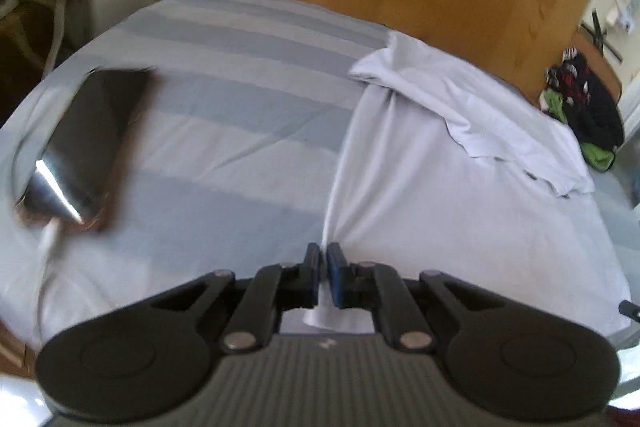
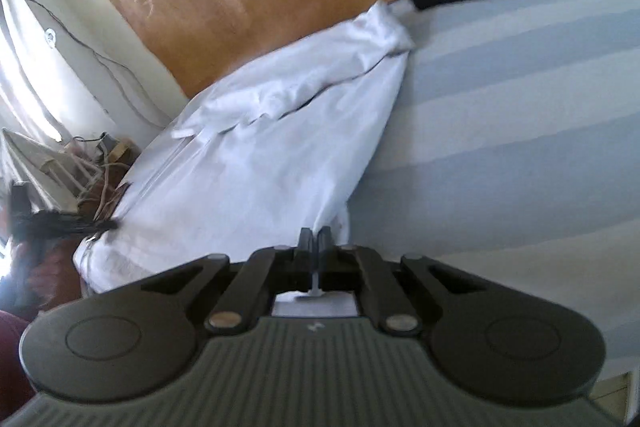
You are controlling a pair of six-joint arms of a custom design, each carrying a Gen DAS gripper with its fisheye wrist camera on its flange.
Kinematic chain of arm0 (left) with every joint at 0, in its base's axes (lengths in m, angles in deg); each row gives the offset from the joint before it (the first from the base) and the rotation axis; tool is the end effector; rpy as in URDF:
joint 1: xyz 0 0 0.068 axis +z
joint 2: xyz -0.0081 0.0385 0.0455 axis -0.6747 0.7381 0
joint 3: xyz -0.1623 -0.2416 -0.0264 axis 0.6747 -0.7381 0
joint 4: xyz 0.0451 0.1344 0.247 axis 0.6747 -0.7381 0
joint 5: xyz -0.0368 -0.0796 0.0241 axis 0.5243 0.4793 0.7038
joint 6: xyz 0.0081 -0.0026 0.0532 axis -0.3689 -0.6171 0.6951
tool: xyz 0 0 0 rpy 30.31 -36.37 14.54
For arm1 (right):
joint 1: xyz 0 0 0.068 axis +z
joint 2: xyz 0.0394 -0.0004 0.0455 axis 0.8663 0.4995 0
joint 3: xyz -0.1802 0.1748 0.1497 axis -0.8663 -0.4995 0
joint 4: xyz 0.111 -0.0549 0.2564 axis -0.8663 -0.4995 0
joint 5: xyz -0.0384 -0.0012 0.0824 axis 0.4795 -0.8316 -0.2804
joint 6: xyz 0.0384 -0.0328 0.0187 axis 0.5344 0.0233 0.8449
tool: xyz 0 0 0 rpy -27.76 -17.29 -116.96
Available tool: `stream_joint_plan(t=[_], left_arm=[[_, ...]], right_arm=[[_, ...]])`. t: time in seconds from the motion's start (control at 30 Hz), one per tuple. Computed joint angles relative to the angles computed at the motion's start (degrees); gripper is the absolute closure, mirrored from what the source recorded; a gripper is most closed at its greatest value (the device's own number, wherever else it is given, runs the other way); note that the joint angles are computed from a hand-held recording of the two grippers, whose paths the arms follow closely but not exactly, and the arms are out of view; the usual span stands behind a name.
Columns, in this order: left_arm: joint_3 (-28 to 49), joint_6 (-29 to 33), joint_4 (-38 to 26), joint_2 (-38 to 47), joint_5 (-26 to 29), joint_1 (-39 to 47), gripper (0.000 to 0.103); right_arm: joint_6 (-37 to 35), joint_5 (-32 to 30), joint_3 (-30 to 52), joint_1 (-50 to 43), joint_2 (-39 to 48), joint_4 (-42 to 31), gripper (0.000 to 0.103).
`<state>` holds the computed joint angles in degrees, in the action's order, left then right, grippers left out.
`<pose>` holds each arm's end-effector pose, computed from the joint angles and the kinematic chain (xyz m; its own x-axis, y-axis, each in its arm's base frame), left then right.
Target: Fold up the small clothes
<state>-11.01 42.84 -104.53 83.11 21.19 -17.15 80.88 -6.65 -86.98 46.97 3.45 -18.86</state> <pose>0.2281 0.0861 0.1565 -0.8108 -0.0630 -0.5820 0.1485 0.9395 -0.3087 0.1289 -0.0090 0.1126 -0.6180 0.3683 -0.6945 -0.1077 0.8354 0.5389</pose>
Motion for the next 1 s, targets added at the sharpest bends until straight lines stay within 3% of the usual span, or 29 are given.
stream_joint_plan(t=[0.07,0.17,0.37,0.5,0.6,0.63,0.67,0.7,0.73,0.77,0.8,0.87,1.0], left_arm=[[0.08,3.34,-4.59,-0.12,3.43,3.55,0.097],[-0.27,2.37,-5.20,-1.37,5.12,1.68,0.097],[9.80,-9.01,-5.21,3.88,15.30,-1.85,0.097],[18.64,-23.75,3.09,10.29,16.32,-7.35,0.097],[30.63,-33.11,5.16,20.56,9.18,-13.50,0.094],[34.93,-36.46,5.18,24.60,6.39,-15.41,0.086],[39.64,-39.79,4.87,29.04,4.24,-17.05,0.065],[43.50,-41.55,4.54,33.00,3.15,-17.97,0.052],[47.03,-42.83,3.91,36.53,1.73,-18.76,0.041],[48.65,-44.76,2.88,38.53,-1.02,-19.21,0.043],[49.09,-46.17,2.20,39.51,-2.53,-19.35,0.043],[46.14,-42.54,5.14,39.60,0.16,-18.22,0.044],[35.09,-34.95,15.79,33.37,-0.46,-18.26,0.042]], right_arm=[[-3.05,-6.45,1.23,-8.18,0.50,-4.09,0.099],[-4.82,-9.54,3.82,-9.53,4.96,-3.22,0.098],[1.13,-14.98,11.34,-9.86,20.45,12.86,0.098],[7.55,-12.20,20.56,-7.92,35.62,23.95,0.098],[13.92,-3.05,31.62,-3.17,50.09,28.62,0.098],[15.44,1.31,35.21,-1.46,54.57,29.82,0.094],[17.18,5.26,37.67,-0.23,58.46,31.90,0.094],[17.58,10.36,39.99,0.86,61.52,32.25,0.082],[17.21,15.86,42.56,1.86,63.37,28.93,0.057],[17.71,19.02,43.52,2.23,64.05,26.50,0.053],[17.83,17.91,42.00,1.53,64.00,28.26,0.053],[15.16,14.09,37.25,0.10,61.79,32.35,0.053],[4.98,14.52,30.39,2.82,55.29,35.24,0.053]])
